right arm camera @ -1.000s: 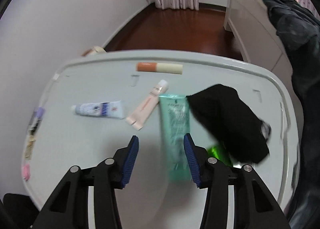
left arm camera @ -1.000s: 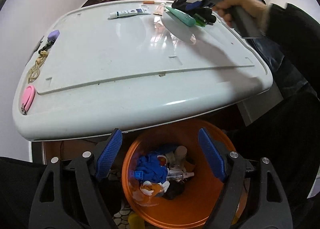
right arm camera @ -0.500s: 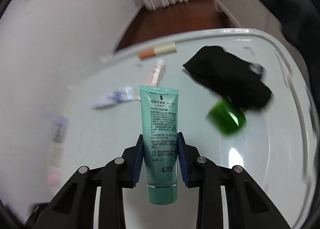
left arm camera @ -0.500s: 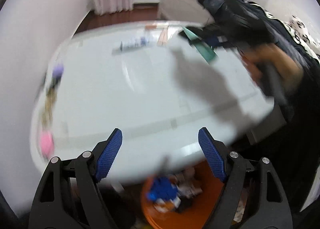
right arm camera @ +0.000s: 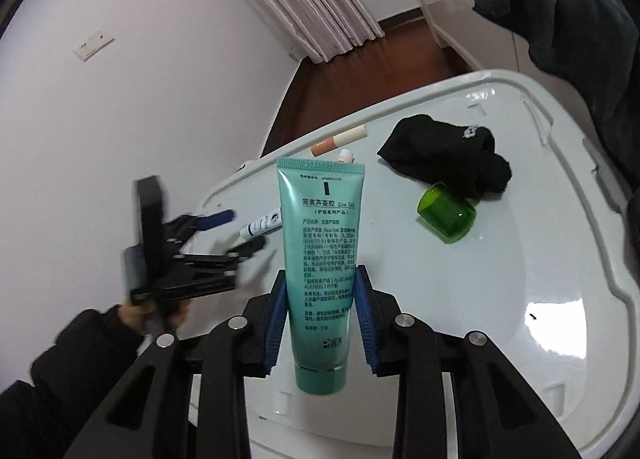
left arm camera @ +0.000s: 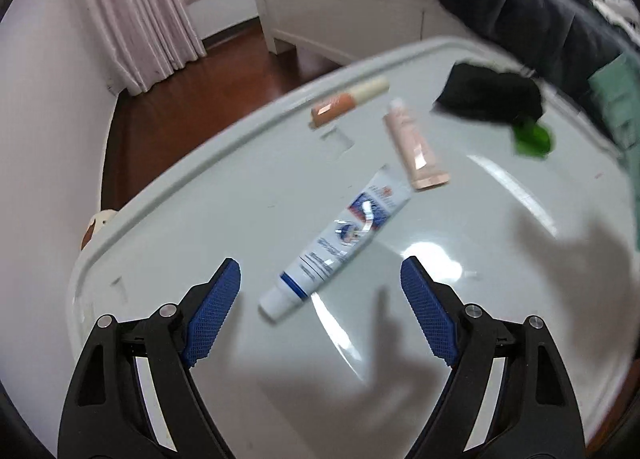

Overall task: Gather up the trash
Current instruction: 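Grasp the green tube with the right tool while the left grasps the white toothpaste tube, then carry both tubes over the orange bucket and release them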

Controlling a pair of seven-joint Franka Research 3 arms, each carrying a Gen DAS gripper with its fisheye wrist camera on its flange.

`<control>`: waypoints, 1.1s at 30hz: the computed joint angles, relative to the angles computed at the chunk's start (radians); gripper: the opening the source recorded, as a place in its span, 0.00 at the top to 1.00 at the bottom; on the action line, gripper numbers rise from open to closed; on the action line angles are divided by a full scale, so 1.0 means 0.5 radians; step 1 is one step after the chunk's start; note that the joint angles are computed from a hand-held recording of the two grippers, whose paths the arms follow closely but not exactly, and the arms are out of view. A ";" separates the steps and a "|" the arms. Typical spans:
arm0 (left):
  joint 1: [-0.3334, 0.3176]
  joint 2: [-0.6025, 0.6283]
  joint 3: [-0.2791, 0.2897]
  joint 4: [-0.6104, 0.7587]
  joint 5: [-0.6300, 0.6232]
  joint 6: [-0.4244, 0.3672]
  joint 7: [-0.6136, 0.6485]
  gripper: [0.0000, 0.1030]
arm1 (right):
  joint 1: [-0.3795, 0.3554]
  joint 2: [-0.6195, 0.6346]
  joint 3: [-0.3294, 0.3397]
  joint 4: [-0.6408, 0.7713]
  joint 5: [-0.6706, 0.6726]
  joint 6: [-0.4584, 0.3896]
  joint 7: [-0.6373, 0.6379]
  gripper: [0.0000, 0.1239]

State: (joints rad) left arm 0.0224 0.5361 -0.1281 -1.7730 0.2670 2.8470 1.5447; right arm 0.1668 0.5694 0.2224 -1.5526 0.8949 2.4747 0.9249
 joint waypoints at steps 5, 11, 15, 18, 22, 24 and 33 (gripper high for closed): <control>0.175 0.088 -0.171 0.021 -0.219 0.072 0.148 0.31 | 0.000 0.016 0.006 0.032 -0.016 -0.046 0.023 0.74; -0.060 -0.048 0.075 -0.095 -0.088 -0.006 -0.258 0.80 | 0.028 0.021 0.004 0.040 -0.031 -0.031 0.011 0.74; -0.299 -0.206 0.271 -0.306 0.209 0.001 -0.707 0.80 | 0.028 -0.022 0.017 -0.018 -0.022 -0.009 -0.037 0.74; -0.231 -0.360 0.163 -0.500 0.144 0.050 -0.859 0.80 | 0.022 -0.061 0.019 -0.066 -0.003 -0.014 -0.081 0.74; -0.220 -0.711 0.106 -0.859 0.161 0.119 -1.077 0.80 | 0.003 -0.133 0.028 -0.152 0.049 -0.052 -0.177 0.74; -0.246 -0.889 0.104 -1.011 0.275 0.111 -1.247 0.80 | -0.016 -0.231 0.041 -0.270 0.131 -0.062 -0.290 0.74; -0.311 -1.681 -0.185 -1.656 0.435 -0.079 -1.805 0.80 | 0.060 -1.087 -0.065 -1.293 0.575 -0.088 -0.832 0.74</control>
State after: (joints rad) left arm -0.1332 -0.3043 -0.2206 -2.6010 0.4846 2.8076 0.6424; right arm 0.1970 0.0260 0.1899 -2.1991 1.1824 2.4306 0.5090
